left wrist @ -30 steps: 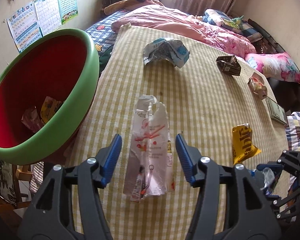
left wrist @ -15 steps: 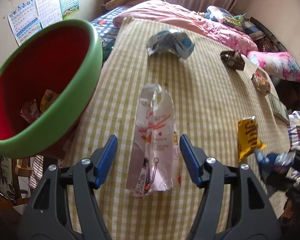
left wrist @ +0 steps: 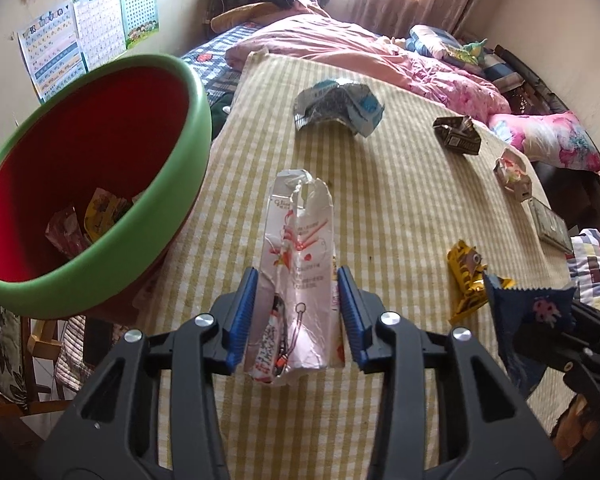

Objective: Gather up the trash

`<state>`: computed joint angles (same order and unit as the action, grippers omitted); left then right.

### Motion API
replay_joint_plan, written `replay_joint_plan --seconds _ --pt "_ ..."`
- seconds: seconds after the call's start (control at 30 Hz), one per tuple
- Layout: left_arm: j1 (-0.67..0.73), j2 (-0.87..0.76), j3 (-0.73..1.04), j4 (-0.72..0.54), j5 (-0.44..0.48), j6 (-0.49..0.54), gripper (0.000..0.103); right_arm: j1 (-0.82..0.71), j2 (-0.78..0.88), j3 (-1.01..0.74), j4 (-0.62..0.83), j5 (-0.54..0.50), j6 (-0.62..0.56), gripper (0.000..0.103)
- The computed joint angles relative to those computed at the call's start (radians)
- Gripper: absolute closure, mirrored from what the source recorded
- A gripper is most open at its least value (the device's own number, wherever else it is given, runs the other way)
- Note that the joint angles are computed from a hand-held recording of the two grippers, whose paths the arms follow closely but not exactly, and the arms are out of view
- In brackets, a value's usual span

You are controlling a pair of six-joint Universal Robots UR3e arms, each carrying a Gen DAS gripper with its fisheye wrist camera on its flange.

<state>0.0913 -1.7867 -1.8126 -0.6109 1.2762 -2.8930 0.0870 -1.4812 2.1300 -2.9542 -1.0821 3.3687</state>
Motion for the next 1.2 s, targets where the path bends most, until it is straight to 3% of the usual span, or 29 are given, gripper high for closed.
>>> replay_joint_plan --seconds 1.2 --pt "0.227 0.078 0.026 -0.095 -0.177 0.175 0.064 0.237 0.265 -0.44 0.097 -0.286 0.145 0.063"
